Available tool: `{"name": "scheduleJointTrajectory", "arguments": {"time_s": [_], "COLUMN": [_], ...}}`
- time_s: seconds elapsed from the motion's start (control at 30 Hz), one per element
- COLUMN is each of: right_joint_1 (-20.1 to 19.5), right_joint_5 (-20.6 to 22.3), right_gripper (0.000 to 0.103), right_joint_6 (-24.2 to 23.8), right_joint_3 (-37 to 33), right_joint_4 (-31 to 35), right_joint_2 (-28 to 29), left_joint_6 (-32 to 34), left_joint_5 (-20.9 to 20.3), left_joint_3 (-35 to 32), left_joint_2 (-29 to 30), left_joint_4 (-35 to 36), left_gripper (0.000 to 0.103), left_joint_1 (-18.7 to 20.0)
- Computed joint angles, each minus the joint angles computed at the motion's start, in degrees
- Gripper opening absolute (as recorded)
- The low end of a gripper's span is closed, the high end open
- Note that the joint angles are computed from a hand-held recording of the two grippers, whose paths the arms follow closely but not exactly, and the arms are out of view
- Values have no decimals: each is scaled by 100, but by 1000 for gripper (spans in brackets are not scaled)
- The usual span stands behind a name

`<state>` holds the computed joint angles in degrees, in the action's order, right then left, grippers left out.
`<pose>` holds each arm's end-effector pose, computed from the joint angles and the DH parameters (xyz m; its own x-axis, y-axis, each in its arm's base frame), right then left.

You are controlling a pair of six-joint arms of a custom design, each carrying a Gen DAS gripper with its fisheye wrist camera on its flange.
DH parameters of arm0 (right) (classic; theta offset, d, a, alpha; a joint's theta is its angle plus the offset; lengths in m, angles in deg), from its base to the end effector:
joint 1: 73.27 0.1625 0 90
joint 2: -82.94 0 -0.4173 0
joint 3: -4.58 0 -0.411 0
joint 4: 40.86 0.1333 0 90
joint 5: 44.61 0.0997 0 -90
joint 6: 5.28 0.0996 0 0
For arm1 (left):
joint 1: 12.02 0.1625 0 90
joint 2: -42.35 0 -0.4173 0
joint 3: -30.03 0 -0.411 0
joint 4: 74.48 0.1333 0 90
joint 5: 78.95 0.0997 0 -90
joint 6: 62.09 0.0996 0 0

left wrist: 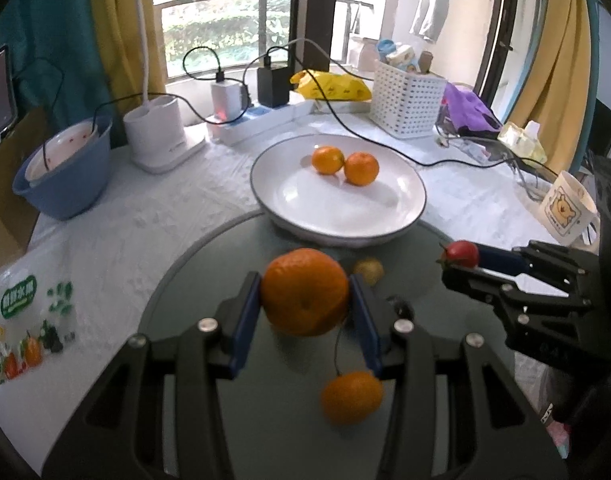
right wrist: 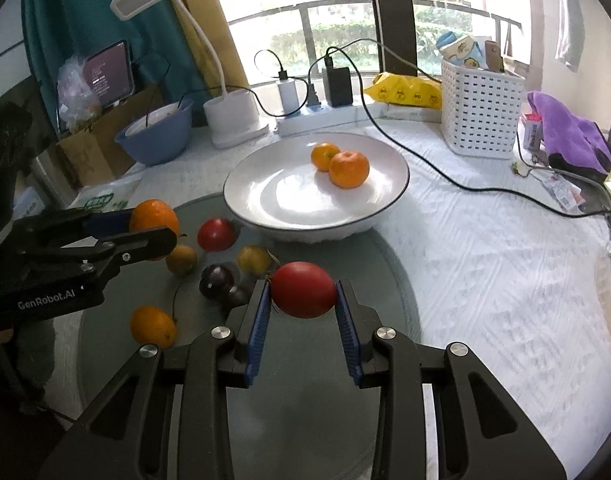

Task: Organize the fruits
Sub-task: 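Carry the orange and tomato into the white bowl and open both tools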

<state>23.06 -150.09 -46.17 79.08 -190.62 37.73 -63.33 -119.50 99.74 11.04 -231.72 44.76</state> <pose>0.1928 -0.7705 0.2254 -0.6732 -0.5394 0.5058 -0.7086 0.6661 -0.2328 -0.2619 -0.7814 0.1154 -0.7549 0.0337 -0.6550 0.4637 0.7337 -0.4967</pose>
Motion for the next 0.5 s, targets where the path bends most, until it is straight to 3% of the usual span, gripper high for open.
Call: {"name": "scheduleJointTrajectory", "arguments": {"time_s": [0.5], "right_joint_1": [-14], "right_joint_5": [127], "right_gripper": [35], "right_joint_6": [0], "right_joint_3": [-889], "right_joint_4": [365], "right_joint_2": [420], "left_joint_6": [321], "left_joint_5": [-147], "left_joint_3": [-1111], "left_joint_2": [560], "left_joint_4": [406], "left_gripper": [46], "left_joint_1": [98]}}
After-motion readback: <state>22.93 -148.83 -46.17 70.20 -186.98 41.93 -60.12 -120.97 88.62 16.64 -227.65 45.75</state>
